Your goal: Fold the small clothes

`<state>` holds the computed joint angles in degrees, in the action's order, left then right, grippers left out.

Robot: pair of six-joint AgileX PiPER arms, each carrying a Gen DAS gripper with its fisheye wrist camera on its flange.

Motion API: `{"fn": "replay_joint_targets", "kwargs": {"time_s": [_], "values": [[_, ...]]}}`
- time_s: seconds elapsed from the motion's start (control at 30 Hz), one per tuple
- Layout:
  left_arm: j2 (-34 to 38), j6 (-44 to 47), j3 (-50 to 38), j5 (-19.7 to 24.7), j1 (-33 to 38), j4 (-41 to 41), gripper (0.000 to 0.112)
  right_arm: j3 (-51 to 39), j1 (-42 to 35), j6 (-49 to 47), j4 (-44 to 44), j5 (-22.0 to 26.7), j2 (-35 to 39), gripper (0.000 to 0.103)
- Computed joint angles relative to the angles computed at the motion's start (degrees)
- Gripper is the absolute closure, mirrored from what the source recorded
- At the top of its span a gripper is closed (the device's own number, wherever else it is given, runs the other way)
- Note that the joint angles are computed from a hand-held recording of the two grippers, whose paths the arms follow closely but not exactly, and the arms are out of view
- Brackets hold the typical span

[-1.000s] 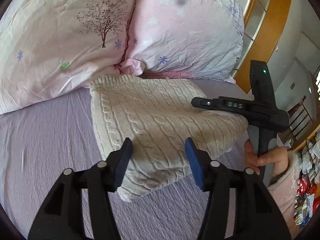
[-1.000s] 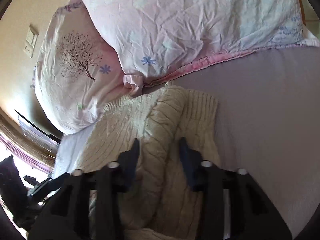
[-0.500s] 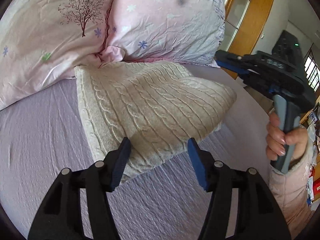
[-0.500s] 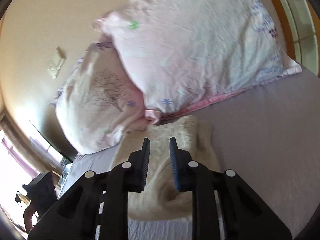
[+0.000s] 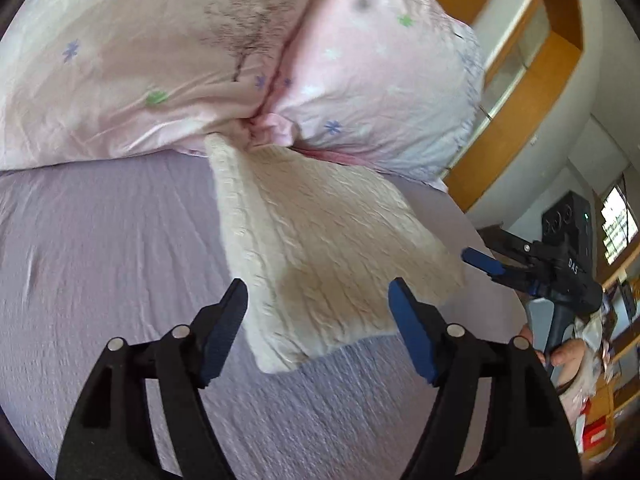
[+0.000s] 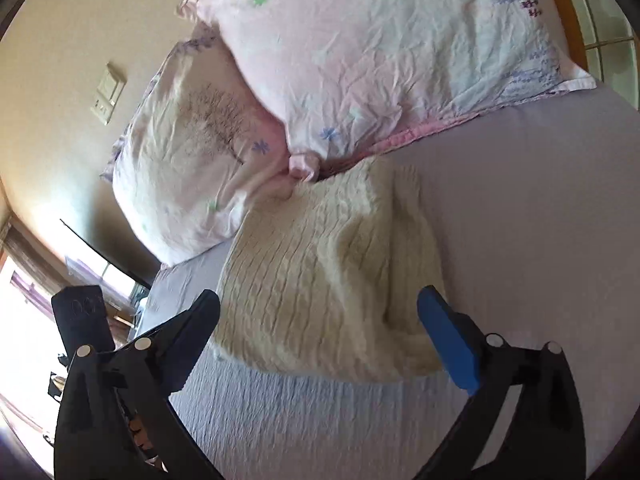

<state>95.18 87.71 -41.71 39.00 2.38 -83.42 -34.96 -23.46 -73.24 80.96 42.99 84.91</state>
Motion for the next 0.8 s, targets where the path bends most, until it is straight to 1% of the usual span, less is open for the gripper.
{"fn": "replay_joint_targets", "kwargs": {"time_s": [0.03, 0.07, 0.1, 0.17, 0.23, 0.27, 0.3, 0.33, 0.4, 0.43, 0.47, 0.5, 0.53, 0.57, 0.63, 0.7, 0.73, 0.77, 0.8], "values": [[2.12, -3.94, -2.48, -0.33, 0.13, 2.41, 0.04, -2.88, 0.93, 3.32, -2.21, -1.74, 2.39, 0.002], [4.69, -9.61, -5.56, -0.93, -0.24, 6.18, 0.039, -5.94, 1.63, 6.79, -4.87, -2.18, 5.75, 0.002], [7.2, -14.8, -8.45, -0.55, -0.6, 9.78, 0.039, -8.4, 1.94, 9.75, -7.2, -1.86, 8.67, 0.002], [12.0, -21.68, -13.29, 1.61, -1.22, 14.02, 0.039, -13.77, 2.83, 14.72, -10.69, -0.67, 15.79, 0.005], [14.79, -22.5, -15.51, 2.88, -1.81, 13.78, 0.035, -15.69, 3.3, 15.92, -11.28, -0.64, 19.1, 0.006], [15.73, -22.37, -16.35, 2.85, -2.4, 13.22, 0.034, -16.19, 3.2, 15.12, -10.36, -0.31, 20.48, 0.006], [16.73, -22.21, -17.33, 3.06, -2.95, 12.66, 0.034, -15.83, 2.83, 12.03, -7.79, 0.45, 20.98, 0.008], [17.79, -22.42, -18.45, 3.24, -3.42, 12.35, 0.033, -15.95, 2.49, 10.3, -6.72, 1.71, 21.86, 0.016], [20.46, -23.21, -20.83, 4.51, -4.12, 11.04, 0.033, -15.71, 1.96, 7.69, -5.12, 4.24, 23.06, 0.04], [20.75, -21.59, -20.76, 4.11, -4.36, 8.67, 0.034, -16.11, 1.95, 6.93, -4.84, 5.46, 24.37, 0.048], [20.98, -20.48, -20.81, 3.46, -4.64, 7.18, 0.042, -15.2, 1.49, 4.1, -2.26, 6.13, 24.81, 0.055], [21.84, -20.15, -21.54, 3.06, -4.78, 6.4, 0.05, -14.73, 0.9, 2.36, -0.4, 8.05, 25.66, 0.058], [22.62, -19.38, -21.84, 3.88, -4.31, 5.06, 0.059, -13.89, 0.1, 1.52, 0.63, 9.67, 25.64, 0.061], [22.61, -18.27, -21.59, 5.65, -3.16, 4.42, 0.072, -12.95, 0.12, 0.69, 1.66, 10.14, 25.12, 0.063], [20.93, -16.31, -20.76, 8.26, -0.84, 5.92, 0.076, -11.28, 0.42, -0.67, 3.26, 12.1, 23.17, 0.065], [15.98, -13.35, -16.95, 9.19, 2.54, 7.6, 0.076, -9.86, 1.77, -2.77, 4.68, 15.71, 21.7, 0.066], [13.84, -12.03, -15.22, 10.48, 4.93, 8.06, 0.076, -9.66, 2.81, -3.12, 4.6, 16.43, 20.98, 0.066], [11.95, -10.86, -13.6, 12.45, 8.06, 8.48, 0.076, -9.08, 5.34, -4.32, 5.64, 15.94, 20.39, 0.067], [10.48, -10.09, -12.53, 13.16, 10.66, 9.42, 0.075, -9.27, 8.38, -4.93, 7.12, 14.87, 21.08, 0.067]]}}
